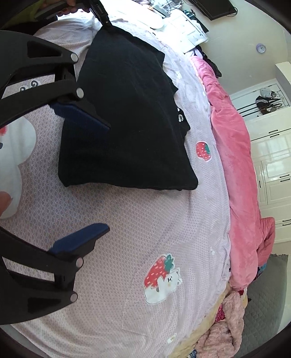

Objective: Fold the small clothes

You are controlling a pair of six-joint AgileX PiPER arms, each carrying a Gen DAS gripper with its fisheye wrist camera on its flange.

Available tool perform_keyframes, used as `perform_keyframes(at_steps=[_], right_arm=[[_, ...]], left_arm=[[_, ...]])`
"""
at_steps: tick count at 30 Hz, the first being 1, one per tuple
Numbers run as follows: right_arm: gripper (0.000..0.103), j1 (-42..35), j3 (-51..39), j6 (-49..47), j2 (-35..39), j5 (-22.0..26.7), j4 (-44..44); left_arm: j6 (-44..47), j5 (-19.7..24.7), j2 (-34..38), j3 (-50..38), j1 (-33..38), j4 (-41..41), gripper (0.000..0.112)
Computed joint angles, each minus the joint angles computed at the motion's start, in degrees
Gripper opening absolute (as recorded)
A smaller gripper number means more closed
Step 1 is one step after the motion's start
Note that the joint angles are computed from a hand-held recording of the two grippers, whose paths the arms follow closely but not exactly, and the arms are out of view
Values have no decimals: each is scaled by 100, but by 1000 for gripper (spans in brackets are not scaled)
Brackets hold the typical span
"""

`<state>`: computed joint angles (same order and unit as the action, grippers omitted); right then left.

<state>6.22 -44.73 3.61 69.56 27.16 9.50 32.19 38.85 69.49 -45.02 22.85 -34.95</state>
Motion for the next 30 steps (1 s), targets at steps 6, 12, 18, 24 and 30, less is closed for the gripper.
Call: perform_keyframes(at_steps=[6, 12, 18, 24, 30], right_arm=[[91, 62, -78, 241, -100, 56, -210], [94, 322, -154, 569, -142, 46, -499], [95, 812, -214, 979, -137, -15, -882], [97, 1475, -334, 1474, 29, -133, -1316], [98, 2136, -599, 2088, 305, -187, -1869]], left_arm=[[-55, 35, -153, -9, 32, 81, 30], [-147, 27, -254, -33, 26, 186, 46], [-229, -2, -381, -44, 50, 277, 65], [-400, -69, -507, -88, 14, 493, 82], [-422, -140, -528, -86, 112, 534, 86]])
